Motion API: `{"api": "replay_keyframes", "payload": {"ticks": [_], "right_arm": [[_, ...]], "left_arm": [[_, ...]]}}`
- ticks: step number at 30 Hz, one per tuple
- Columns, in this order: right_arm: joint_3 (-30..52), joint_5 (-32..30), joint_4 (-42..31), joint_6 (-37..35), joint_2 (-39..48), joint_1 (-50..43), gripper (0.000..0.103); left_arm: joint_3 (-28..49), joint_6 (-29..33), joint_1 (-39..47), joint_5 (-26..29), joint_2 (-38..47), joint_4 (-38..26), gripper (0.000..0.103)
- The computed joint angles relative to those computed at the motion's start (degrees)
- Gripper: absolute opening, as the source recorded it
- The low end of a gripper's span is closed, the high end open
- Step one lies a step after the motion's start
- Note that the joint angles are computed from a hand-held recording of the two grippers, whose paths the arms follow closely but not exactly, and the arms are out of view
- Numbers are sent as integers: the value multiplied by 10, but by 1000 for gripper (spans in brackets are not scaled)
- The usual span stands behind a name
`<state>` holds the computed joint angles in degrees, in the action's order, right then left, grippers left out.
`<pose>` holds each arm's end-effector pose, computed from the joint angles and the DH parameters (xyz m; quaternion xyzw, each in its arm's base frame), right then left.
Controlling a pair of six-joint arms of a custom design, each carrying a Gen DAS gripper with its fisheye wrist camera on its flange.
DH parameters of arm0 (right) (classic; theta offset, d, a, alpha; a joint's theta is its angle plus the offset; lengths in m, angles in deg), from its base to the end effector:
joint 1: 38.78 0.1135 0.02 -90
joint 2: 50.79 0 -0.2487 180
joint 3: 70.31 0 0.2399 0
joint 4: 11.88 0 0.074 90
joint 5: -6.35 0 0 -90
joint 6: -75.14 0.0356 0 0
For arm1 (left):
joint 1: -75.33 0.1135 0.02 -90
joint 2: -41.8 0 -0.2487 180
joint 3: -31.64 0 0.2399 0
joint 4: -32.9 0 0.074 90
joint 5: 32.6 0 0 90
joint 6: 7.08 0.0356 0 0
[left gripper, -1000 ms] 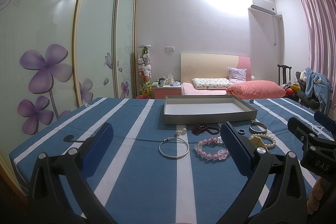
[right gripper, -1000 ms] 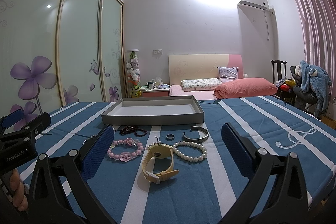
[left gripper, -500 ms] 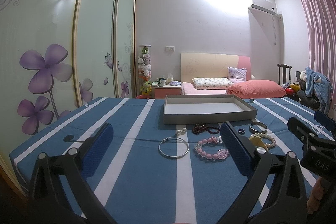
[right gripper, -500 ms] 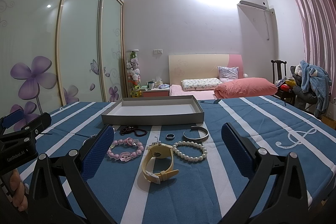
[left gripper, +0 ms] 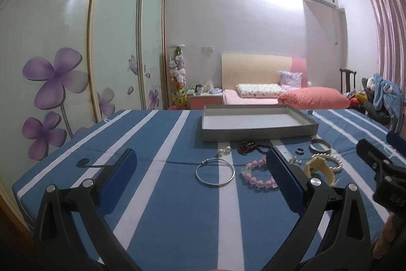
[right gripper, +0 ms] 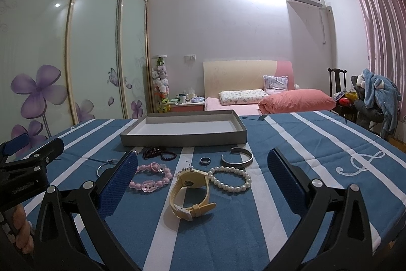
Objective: Organize jewelry
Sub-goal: 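Lower the left tool around the thin silver bangle while the right tool approaches the yellow watch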
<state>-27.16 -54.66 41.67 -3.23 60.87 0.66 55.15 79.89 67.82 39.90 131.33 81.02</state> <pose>0.2436 0.1781 0.0943 -0.0366 0.7820 0.0750 0.6176 0.2177 -0.0179 0.1098 -0.0582 0.8020 0.0690 0.5905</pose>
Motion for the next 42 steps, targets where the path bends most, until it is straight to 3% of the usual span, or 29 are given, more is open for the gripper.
{"api": "replay_keyframes", "payload": {"ticks": [4,7,11,14,24,33,36,39,42], "right_arm": [[10,-11,-18,7,6,-8,101],[16,-18,-29,11,9,-14,101],[21,-23,-41,16,10,-19,101],[24,-23,-45,19,12,-22,101],[31,-40,-69,32,9,-38,101],[48,-54,-108,35,2,-47,101],[59,-71,-135,38,-1,-54,101],[79,-110,-187,46,-8,-65,101],[105,-136,-238,52,-8,-71,101]], "left_arm": [[61,5,17,13,8,-101,99],[136,10,36,26,37,-206,99],[272,18,73,89,110,-378,99],[332,28,79,106,155,-437,99],[446,52,70,87,248,-526,98],[520,39,84,110,291,-582,94],[544,30,94,139,303,-597,88],[552,21,102,154,307,-595,70],[558,20,112,158,310,-596,68]]}}
